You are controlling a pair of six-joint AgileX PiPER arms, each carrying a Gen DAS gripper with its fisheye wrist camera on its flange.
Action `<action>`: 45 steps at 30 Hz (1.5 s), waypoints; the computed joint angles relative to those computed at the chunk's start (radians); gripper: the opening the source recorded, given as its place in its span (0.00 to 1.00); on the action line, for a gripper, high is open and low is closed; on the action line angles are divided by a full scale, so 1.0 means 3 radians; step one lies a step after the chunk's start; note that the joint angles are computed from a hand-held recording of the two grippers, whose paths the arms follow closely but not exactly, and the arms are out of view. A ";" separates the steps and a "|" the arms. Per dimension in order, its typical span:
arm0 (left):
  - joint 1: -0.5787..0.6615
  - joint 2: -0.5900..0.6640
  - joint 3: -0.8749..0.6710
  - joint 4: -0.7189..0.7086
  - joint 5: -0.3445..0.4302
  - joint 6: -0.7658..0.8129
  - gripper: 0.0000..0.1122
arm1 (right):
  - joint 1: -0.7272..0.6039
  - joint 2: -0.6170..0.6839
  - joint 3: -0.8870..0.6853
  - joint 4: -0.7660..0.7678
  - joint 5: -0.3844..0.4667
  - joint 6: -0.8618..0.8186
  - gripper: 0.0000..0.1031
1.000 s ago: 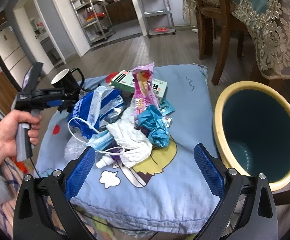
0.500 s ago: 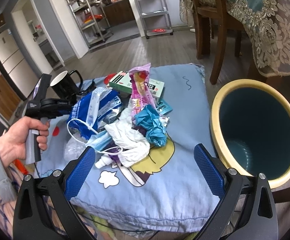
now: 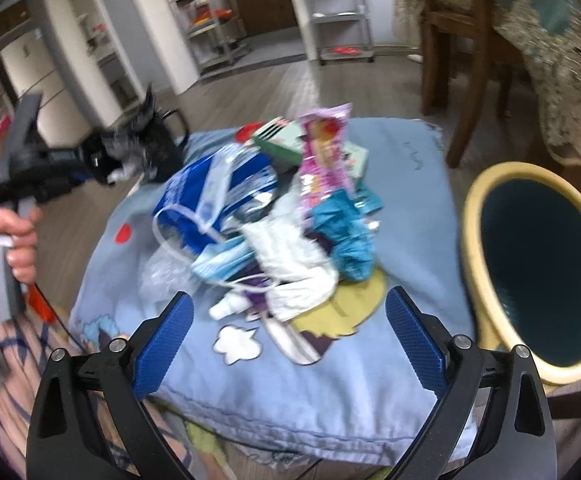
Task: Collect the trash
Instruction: 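Carry the black bag to the bin with the left gripper while the right gripper grasps the clear plastic bag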
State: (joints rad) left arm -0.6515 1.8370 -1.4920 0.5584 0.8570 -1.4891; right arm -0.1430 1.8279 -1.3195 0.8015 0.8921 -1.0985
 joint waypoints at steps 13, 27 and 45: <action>-0.0304 -0.0393 0.0188 0.0589 0.0065 -0.0506 0.10 | 0.0995 -0.0225 0.0446 -0.0090 -0.0433 -0.0464 0.74; -0.0228 -0.0400 0.0435 0.0768 -0.0171 -0.0881 0.10 | 0.1241 -0.0105 0.0332 -0.0288 -0.0562 -0.0307 0.10; -0.0377 -0.0318 0.0245 0.1113 0.0108 -0.1130 0.10 | -0.0002 -0.0368 -0.0489 0.0578 0.1048 -0.0614 0.09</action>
State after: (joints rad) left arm -0.7647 1.7416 -1.4186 0.8924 0.8895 -1.8282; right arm -0.1435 1.7174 -1.4662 0.9748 1.2064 -1.2828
